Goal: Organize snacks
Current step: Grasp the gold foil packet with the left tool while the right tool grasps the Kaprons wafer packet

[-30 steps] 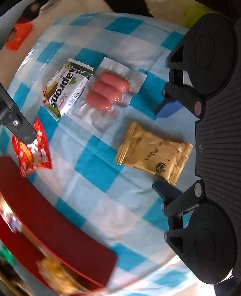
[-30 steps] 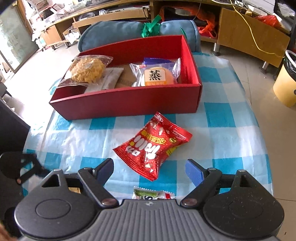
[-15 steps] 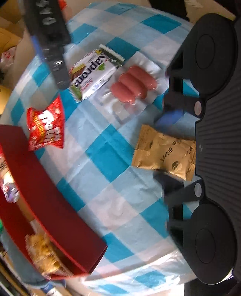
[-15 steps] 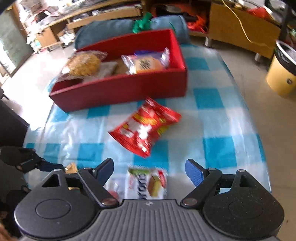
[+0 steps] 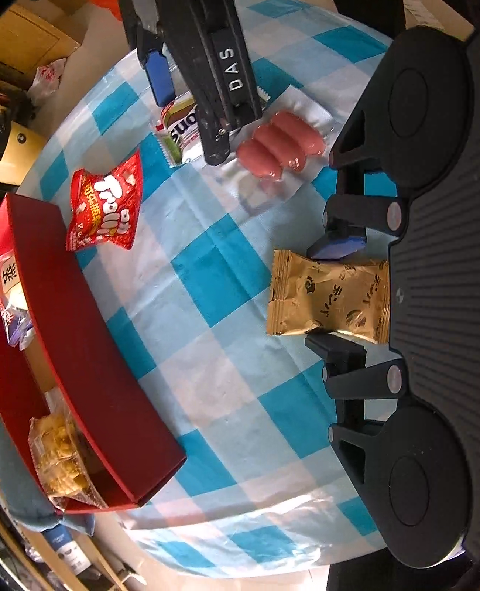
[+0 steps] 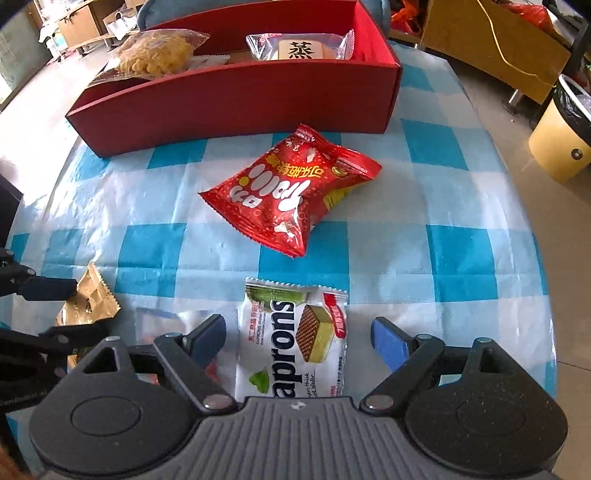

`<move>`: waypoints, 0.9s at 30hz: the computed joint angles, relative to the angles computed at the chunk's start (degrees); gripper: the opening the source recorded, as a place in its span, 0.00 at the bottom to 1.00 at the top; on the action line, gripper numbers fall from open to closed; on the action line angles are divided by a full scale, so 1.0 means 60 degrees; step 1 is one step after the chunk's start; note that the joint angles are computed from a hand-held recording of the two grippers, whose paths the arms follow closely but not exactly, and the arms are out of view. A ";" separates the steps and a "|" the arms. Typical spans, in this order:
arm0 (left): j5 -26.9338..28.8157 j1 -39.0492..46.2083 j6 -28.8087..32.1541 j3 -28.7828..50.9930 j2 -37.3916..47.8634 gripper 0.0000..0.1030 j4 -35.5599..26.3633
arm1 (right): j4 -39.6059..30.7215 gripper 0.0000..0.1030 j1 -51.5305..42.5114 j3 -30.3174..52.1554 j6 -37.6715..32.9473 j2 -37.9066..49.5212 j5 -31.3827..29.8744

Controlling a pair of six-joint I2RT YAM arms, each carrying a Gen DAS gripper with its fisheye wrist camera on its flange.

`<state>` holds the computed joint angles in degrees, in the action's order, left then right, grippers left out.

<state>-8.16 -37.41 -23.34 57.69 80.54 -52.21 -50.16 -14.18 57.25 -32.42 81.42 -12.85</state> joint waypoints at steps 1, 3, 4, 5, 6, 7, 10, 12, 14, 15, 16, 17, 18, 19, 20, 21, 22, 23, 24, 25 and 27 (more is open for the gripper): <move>-0.0105 0.0004 -0.0038 0.0000 0.0021 0.61 0.0016 | 0.0017 0.79 0.0001 -0.0028 -0.0013 -0.0034 0.0006; -0.0374 -0.0070 -0.0019 0.0006 0.0069 0.70 -0.0016 | -0.0006 0.80 -0.0053 -0.0041 -0.0015 -0.0042 -0.0073; -0.0493 -0.0080 -0.0026 0.0010 0.0108 0.75 -0.0047 | -0.0075 0.81 -0.0128 0.0003 -0.0066 0.0012 -0.0148; -0.0525 -0.0051 -0.0050 0.0000 0.0147 0.77 -0.0044 | -0.0200 0.81 -0.0218 0.0088 -0.0167 0.0090 -0.0243; -0.0509 0.0015 -0.0081 -0.0020 0.0165 0.81 -0.0031 | -0.0290 0.81 -0.0300 0.0138 -0.0250 0.0135 -0.0332; -0.0456 0.0122 -0.0099 -0.0027 0.0189 0.84 -0.0043 | -0.0381 0.81 -0.0374 0.0181 -0.0342 0.0158 -0.0411; -0.0213 0.0422 -0.0206 -0.0037 0.0272 0.89 -0.0094 | -0.0247 0.82 -0.0360 -0.0011 -0.0472 0.0018 -0.0318; -0.0004 0.0591 -0.0250 -0.0022 0.0300 0.89 -0.0126 | -0.0176 0.82 -0.0331 -0.0085 -0.0436 -0.0034 -0.0254; 0.0025 0.0622 -0.0250 -0.0063 0.0264 0.89 -0.0114 | -0.0165 0.82 -0.0306 -0.0125 -0.0485 -0.0085 -0.0189; -0.0014 0.0588 -0.0250 -0.0116 0.0221 0.89 -0.0078 | -0.0189 0.82 -0.0309 -0.0112 -0.0477 -0.0085 -0.0177; -0.0018 0.0585 -0.0254 -0.0149 0.0185 0.89 -0.0060 | -0.0230 0.81 -0.0324 -0.0082 -0.0443 -0.0089 -0.0164; 0.0037 0.0620 -0.0271 -0.0179 0.0137 0.88 -0.0048 | -0.0147 0.70 -0.0292 -0.0152 -0.0444 -0.0211 -0.0004; 0.0121 0.0671 -0.0257 -0.0208 0.0074 0.85 -0.0044 | -0.0034 0.61 -0.0264 -0.0279 -0.0552 -0.0418 0.0138; 0.0075 0.0653 -0.0232 -0.0296 -0.0049 0.80 -0.0044 | -0.0083 0.58 -0.0321 -0.0315 -0.0592 -0.0537 0.0061; 0.0042 0.0603 -0.0197 -0.0366 -0.0123 0.78 0.0014 | -0.0065 0.52 -0.0342 -0.0354 -0.0593 -0.0628 0.0077; 0.0115 0.0598 -0.0156 -0.0393 -0.0203 0.72 0.0037 | -0.0078 0.51 -0.0383 -0.0348 -0.0598 -0.0646 0.0041; 0.0115 0.0573 -0.0146 -0.0398 -0.0252 0.68 0.0032 | -0.0079 0.50 -0.0409 -0.0356 -0.0571 -0.0678 0.0034; 0.0088 0.0530 -0.0138 -0.0399 -0.0287 0.66 0.0028 | -0.0077 0.50 -0.0400 -0.0373 -0.0572 -0.0720 0.0058; 0.0055 0.0484 -0.0129 -0.0405 -0.0321 0.63 0.0030 | -0.0056 0.50 -0.0383 -0.0391 -0.0584 -0.0752 0.0085; 0.0044 0.0460 -0.0137 -0.0414 -0.0351 0.59 0.0029 | -0.0046 0.50 -0.0383 -0.0416 -0.0603 -0.0804 0.0081; 0.0019 0.0420 -0.0252 -0.0366 -0.0359 0.55 0.0002 | -0.0087 0.50 -0.0405 -0.0421 -0.0639 -0.0870 -0.0022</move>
